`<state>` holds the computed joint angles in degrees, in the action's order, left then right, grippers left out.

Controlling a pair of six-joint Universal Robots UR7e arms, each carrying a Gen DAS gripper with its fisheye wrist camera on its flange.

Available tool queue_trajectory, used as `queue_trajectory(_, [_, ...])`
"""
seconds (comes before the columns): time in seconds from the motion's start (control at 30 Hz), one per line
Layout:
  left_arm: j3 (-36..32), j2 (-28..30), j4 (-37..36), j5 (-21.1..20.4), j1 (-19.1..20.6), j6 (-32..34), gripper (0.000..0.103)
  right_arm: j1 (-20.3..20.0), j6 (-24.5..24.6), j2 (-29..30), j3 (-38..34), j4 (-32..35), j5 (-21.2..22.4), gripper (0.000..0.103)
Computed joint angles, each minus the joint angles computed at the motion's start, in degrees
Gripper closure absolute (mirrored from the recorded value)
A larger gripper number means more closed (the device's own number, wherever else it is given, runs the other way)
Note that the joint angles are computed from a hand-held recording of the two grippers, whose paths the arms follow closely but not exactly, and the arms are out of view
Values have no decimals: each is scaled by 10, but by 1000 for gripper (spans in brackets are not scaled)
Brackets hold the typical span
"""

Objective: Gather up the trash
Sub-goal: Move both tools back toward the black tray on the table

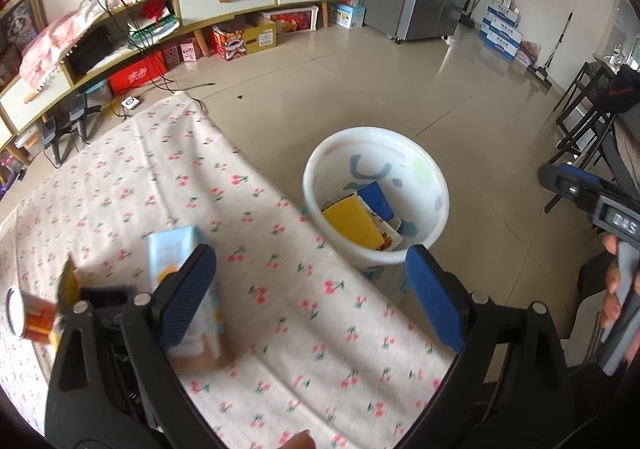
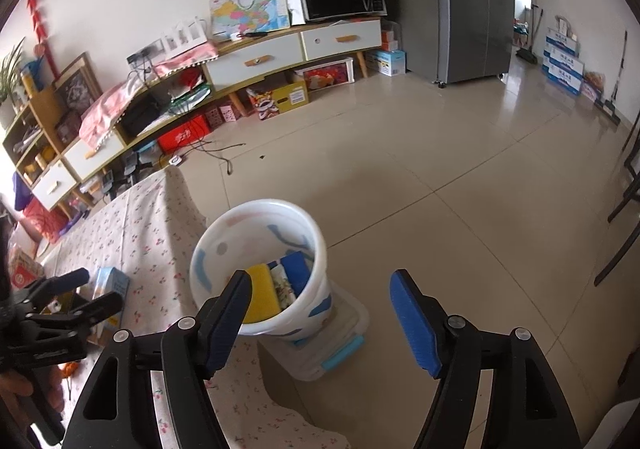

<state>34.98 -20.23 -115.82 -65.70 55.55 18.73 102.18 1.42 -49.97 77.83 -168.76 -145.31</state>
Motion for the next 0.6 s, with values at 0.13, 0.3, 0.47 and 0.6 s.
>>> queue_trajectory(0.13, [66,-49,-41,-4,5,8,6,8,-2,14,-16,14,9,27])
queue_trajectory(0.3, [128,-99,-77,-1,13,13,5,19,-3,33,-37,32,13,23])
queue_trajectory(0.47, [157,-132,-91,8,27,2,4,28,-4,58,-64,49,7,21])
queue_trajectory(0.6, [169,-151,-89,20,41,-7,4,34,-7,81,-89,71,8,20])
